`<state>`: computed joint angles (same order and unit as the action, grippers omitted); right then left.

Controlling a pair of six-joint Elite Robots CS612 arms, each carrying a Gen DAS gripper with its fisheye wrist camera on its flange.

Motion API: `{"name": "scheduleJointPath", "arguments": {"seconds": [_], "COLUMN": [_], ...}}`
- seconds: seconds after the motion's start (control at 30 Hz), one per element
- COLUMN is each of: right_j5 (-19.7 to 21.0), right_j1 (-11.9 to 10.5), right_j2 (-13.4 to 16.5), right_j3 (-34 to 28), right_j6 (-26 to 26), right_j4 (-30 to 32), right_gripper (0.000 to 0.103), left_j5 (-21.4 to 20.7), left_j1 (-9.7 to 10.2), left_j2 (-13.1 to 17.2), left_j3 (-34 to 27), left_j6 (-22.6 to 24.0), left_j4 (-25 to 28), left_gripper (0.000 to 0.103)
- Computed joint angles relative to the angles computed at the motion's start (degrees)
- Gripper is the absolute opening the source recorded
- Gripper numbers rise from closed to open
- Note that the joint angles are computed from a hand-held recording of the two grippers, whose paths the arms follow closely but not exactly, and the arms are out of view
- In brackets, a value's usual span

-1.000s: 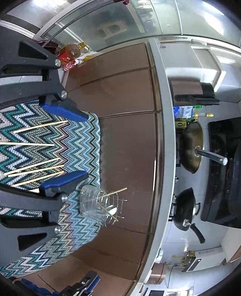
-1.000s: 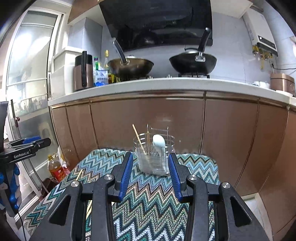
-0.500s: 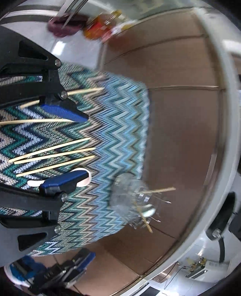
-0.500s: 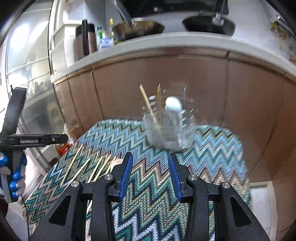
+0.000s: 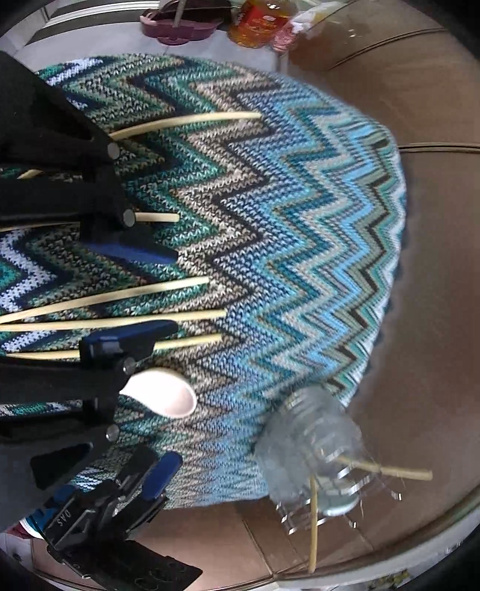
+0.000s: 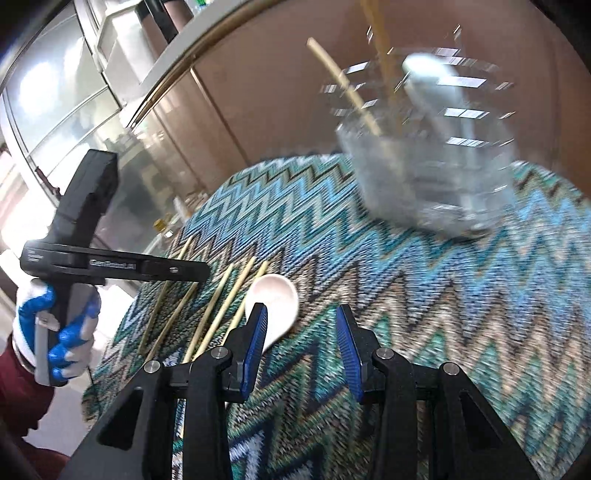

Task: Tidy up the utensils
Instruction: 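Grasp a third white spoon with the right tool while the left tool grasps a chopstick, then lift the spoon toward the holder with the right tool while the left tool carries its chopstick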

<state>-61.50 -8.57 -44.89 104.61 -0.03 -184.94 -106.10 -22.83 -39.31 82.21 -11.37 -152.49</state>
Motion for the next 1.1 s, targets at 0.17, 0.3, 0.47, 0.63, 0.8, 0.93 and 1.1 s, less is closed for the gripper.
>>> {"name": "scheduleJointPath", "arguments": {"seconds": [0.17,0.3,0.47,0.63,0.8,0.93,1.1], "right_j5": [2.65,3.96,4.04,3.52,0.82,-0.46,-2.97], "right_j1": [0.29,0.36,0.68,1.26,2.36,2.52,2.42], "right_j2": [1.77,3.01,3.93,3.81,2.22,0.06,-2.76], "right_j3": [-3.70,-6.39,-8.76,-9.37,-6.98,-3.30,1.32], "right_j6": [-3.26,-5.00,-7.86,-11.72,-11.99,-10.48,-8.34], "right_j4": [6.98,11.30,15.46,17.30,13.09,7.11,-0.82], "right_gripper": [0.038,0.033,0.020,0.007,0.007,0.006,0.006], "left_j5": [-1.06,-0.60,0.47,2.48,1.85,0.78,-0.11], "left_j1": [0.12,0.11,-0.30,-1.05,-0.91,-0.50,0.00], "left_j2": [1.16,1.92,2.41,2.72,2.33,0.82,-1.86], "left_j3": [-2.04,-3.46,-4.89,-5.57,-3.68,-0.18,4.94], "left_j6": [-0.04,0.28,1.70,2.05,-0.26,-1.31,-1.54], "left_j4": [4.42,6.84,8.97,9.46,5.12,-0.63,-10.14], "left_gripper": [0.025,0.022,0.022,0.015,0.006,0.006,0.005]}}
